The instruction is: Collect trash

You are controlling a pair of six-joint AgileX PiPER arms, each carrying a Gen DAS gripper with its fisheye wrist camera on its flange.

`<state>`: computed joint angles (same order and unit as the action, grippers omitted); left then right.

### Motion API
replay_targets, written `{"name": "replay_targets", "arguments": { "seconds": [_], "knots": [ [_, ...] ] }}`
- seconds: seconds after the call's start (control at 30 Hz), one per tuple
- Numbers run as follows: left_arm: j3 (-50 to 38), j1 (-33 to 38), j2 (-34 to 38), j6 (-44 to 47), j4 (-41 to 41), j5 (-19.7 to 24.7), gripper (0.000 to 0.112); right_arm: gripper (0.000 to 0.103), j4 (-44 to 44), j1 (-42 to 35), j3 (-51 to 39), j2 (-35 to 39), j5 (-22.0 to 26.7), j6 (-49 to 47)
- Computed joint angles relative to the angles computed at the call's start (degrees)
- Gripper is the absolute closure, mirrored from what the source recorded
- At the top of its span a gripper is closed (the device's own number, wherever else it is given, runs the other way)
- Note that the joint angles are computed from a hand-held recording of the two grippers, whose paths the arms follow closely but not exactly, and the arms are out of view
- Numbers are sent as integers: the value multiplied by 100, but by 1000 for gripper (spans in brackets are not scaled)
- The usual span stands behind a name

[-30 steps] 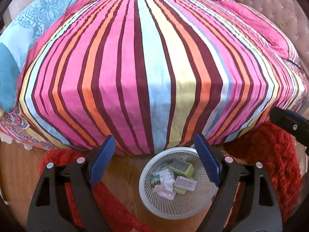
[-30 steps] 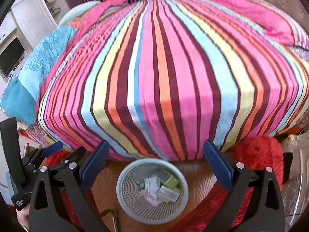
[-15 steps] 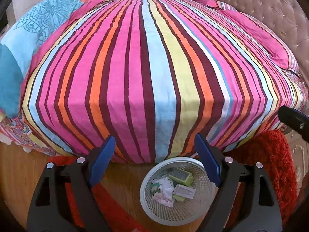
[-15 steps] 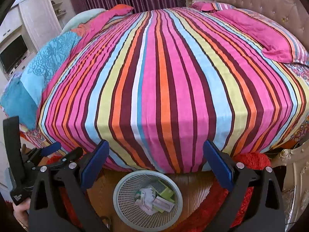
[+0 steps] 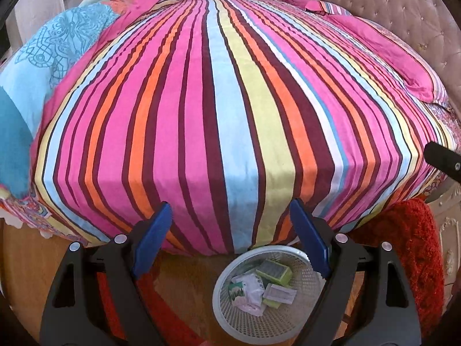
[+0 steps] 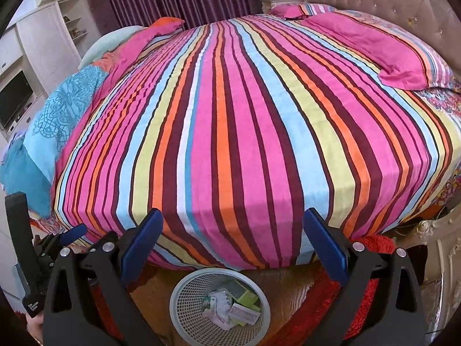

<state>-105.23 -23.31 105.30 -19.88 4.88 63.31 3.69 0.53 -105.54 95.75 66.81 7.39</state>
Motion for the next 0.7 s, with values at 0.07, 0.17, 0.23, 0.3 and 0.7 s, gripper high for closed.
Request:
{"name": "replay_targets", "arguments": {
  "seconds": [0.07, 0.17, 0.23, 0.3, 0.7],
  "knots": [
    [-125, -3, 37, 7, 25, 33, 30, 10, -45, 3, -78, 19, 35, -6],
    [-305, 1, 64, 39, 40, 118, 30, 10, -134, 65, -149, -6, 61, 24],
    [-315, 3, 18, 44, 43, 101, 30, 10, -178, 108, -220, -7, 81, -11],
    [-324, 2, -25, 36, 59, 102, 30, 10, -248, 190, -303, 0, 120, -39],
    [-512, -30, -131, -25, 268, 266, 30, 10, -392, 424, -308, -74, 76, -218]
  ]
}}
